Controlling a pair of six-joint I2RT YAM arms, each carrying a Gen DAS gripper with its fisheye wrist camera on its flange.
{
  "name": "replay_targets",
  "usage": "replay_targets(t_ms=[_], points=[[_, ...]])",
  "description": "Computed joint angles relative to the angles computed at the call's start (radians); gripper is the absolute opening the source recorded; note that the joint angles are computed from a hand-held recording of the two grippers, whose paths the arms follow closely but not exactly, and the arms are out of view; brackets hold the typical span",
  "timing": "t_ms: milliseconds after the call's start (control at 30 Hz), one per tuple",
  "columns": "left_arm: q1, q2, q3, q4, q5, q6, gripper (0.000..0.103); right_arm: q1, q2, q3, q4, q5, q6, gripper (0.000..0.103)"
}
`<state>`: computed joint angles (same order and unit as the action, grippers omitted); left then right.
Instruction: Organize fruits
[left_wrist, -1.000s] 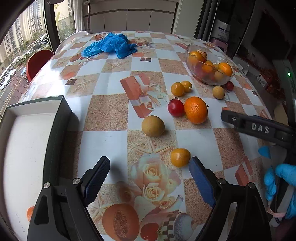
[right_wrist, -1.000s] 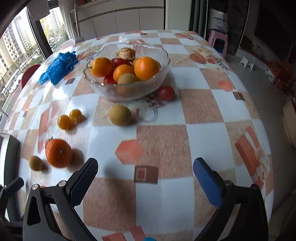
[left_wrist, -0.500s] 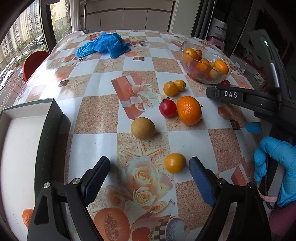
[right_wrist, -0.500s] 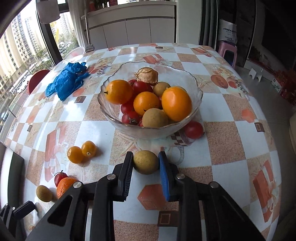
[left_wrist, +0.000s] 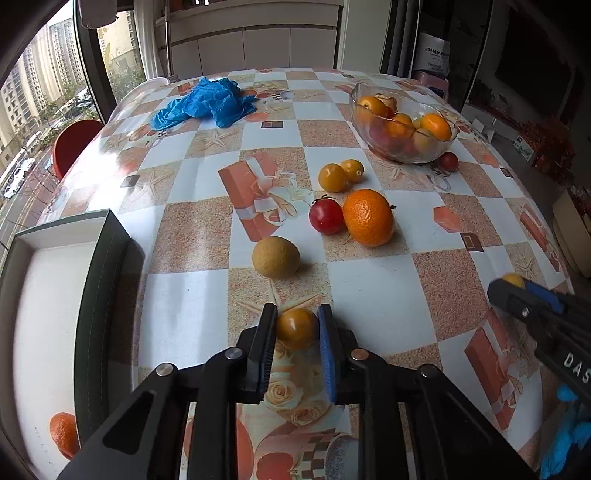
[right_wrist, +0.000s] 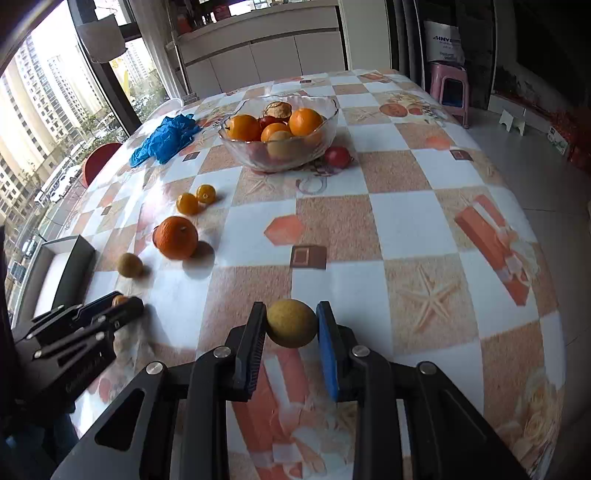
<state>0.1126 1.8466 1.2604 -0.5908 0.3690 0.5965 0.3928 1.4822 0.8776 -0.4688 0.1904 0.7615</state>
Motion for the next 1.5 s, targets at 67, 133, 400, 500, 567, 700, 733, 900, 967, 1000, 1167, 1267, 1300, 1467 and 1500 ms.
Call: replay_targets(t_ms=[67, 133, 400, 500, 567, 700, 733, 900, 967, 1000, 1167, 1267, 1300, 1467, 1500], points=[[0.027, 0.004, 0.014, -0.041, 0.032, 0.025, 0.023, 0.049, -0.035, -0.030, -0.015, 0.028, 0.035, 0.030], [0.051, -0.022, -0.024, -0.024, 0.027, 0.061, 0.023, 0.103, -0.055, -0.043, -0.037, 0.060, 0.067, 0.030], [0.211, -0.129, -0.184, 0.061, 0.060, 0.194, 0.023, 0.316, -0.069, -0.047, -0.121, 0.187, 0.214, 0.030], [0.256, -0.172, -0.249, 0.104, 0.080, 0.231, 0.023, 0.388, -0.066, -0.045, -0.148, 0.219, 0.294, 0.030], [0.283, -0.192, -0.282, 0.119, 0.100, 0.253, 0.024, 0.432, -0.052, -0.035, -0.173, 0.241, 0.341, 0.030], [0.311, -0.228, -0.327, 0.133, 0.126, 0.286, 0.024, 0.505, -0.029, -0.019, -0.224, 0.287, 0.436, 0.030], [0.318, -0.235, -0.337, 0.136, 0.133, 0.294, 0.024, 0.514, -0.022, -0.014, -0.233, 0.293, 0.452, 0.030], [0.344, -0.239, -0.346, 0.126, 0.162, 0.307, 0.024, 0.533, -0.016, -0.016, -0.234, 0.313, 0.504, 0.030], [0.349, -0.236, -0.344, 0.121, 0.169, 0.311, 0.024, 0.536, -0.023, -0.024, -0.226, 0.317, 0.516, 0.030], [0.350, -0.234, -0.342, 0.120, 0.171, 0.311, 0.024, 0.537, -0.024, -0.026, -0.224, 0.320, 0.519, 0.030], [0.351, -0.231, -0.340, 0.123, 0.173, 0.314, 0.024, 0.541, -0.020, -0.024, -0.230, 0.323, 0.523, 0.030], [0.353, -0.230, -0.339, 0.120, 0.175, 0.314, 0.024, 0.543, -0.015, -0.019, -0.234, 0.325, 0.527, 0.030], [0.353, -0.230, -0.340, 0.121, 0.176, 0.315, 0.024, 0.543, -0.014, -0.018, -0.236, 0.326, 0.525, 0.030], [0.353, -0.233, -0.344, 0.125, 0.177, 0.315, 0.024, 0.549, -0.016, -0.022, -0.235, 0.331, 0.527, 0.030], [0.353, -0.233, -0.344, 0.125, 0.176, 0.314, 0.024, 0.549, -0.016, -0.021, -0.236, 0.329, 0.528, 0.030]])
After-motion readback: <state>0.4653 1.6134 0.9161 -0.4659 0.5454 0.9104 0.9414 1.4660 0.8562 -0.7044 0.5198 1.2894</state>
